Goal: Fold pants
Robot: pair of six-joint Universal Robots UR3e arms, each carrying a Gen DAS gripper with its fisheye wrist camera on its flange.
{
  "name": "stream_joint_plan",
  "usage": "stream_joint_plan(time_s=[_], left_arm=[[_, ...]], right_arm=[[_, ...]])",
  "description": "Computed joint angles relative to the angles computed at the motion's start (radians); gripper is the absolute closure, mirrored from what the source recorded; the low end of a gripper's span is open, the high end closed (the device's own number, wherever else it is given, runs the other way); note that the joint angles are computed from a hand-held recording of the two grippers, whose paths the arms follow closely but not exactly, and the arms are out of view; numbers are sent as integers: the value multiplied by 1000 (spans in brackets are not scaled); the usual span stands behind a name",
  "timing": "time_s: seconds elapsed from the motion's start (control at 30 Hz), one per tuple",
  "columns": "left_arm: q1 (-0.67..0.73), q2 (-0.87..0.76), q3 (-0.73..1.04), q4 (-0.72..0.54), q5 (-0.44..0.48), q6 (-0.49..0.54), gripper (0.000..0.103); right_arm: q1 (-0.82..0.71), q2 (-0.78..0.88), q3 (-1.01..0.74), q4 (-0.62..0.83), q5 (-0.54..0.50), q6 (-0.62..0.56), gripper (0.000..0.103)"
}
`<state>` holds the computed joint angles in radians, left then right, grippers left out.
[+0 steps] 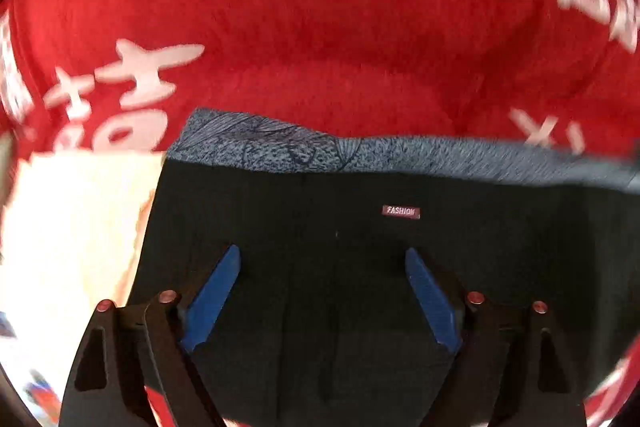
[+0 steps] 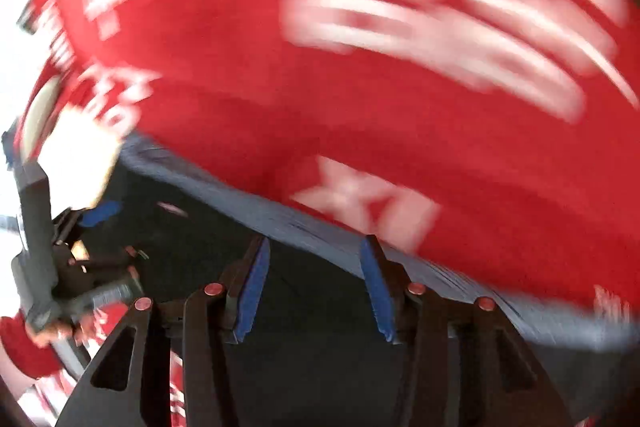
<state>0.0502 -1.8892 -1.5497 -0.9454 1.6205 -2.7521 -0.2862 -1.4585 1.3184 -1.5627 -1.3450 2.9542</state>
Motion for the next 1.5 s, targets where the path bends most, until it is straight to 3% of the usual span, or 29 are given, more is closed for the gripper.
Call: stream_joint_plan(time_s=[0.07, 0.2, 0.23, 0.27, 0.3, 0.33, 0.47, 0.57, 0.6, 0.7, 0.77, 0.83, 0.93, 1.0, 1.07, 1.1, 1.13, 1.17, 1.2, 1.27, 1.37, 1.5], left_arm=[[-24, 4, -6, 15, 38, 11, 13], [-77, 38, 55, -102, 40, -40, 13], [-104, 49, 71, -128, 25, -55, 13], [-140, 54, 90, -152, 9, -75, 13], [-178, 54, 104, -165, -11, -96, 13], [-229, 37, 142, -189, -46, -119, 13], [-436, -111, 325, -244, -126, -231, 13], [-558, -252, 467, -279, -100, -324, 13], [-574, -277, 486, -297, -95, -350, 13], [-578, -236, 367, -199, -94, -390, 13], [-575, -223, 348, -194, -85, -375, 11], [-573, -230, 366, -218, -81, -382, 10], [-590, -263, 441, -278, -63, -401, 10], [-591, -262, 443, -283, -54, -406, 10], [-591, -247, 418, -274, -56, -412, 10], [-591, -239, 403, -265, -58, -412, 10], [-590, -228, 385, -257, -58, -409, 10], [-587, -205, 353, -252, -58, -403, 10], [-586, -194, 349, -265, -58, -398, 10], [-581, -148, 313, -284, -51, -380, 10], [-536, -32, 205, -292, -45, -360, 10], [-420, 130, 87, -351, -54, -357, 10]], right_arm=[[-143, -161, 132, 0, -54, -53, 52], [-434, -342, 262, -56, -187, -163, 53], [-530, -355, 277, -62, -201, -189, 64], [-618, -350, 281, -65, -208, -213, 73], [-713, -322, 283, -85, -225, -232, 88], [-774, -287, 268, -101, -231, -250, 93], [-940, -163, 212, -151, -199, -293, 94], [-975, -62, 199, -197, -181, -363, 94], [-993, -29, 187, -220, -168, -386, 99], [-1015, 52, 137, -328, -174, -378, 99], [-1049, 111, 38, -260, -137, -351, 99], [-1069, 118, -20, -202, -122, -356, 98], [-1098, 31, 0, -143, -104, -402, 93], [-1146, -69, 43, -30, -52, -461, 90], [-1182, -193, 152, 19, -35, -527, 81], [-1201, -251, 217, 31, -42, -564, 62], [-1220, -316, 308, 21, -67, -599, 51], [-1249, -386, 409, -7, -92, -637, 51], [-1309, -472, 480, -28, -46, -706, 51], [-1319, -533, 504, -27, -62, -743, 50], [-1354, -555, 416, 138, -60, -778, 50], [-1452, -602, 275, 537, -14, -864, 50]])
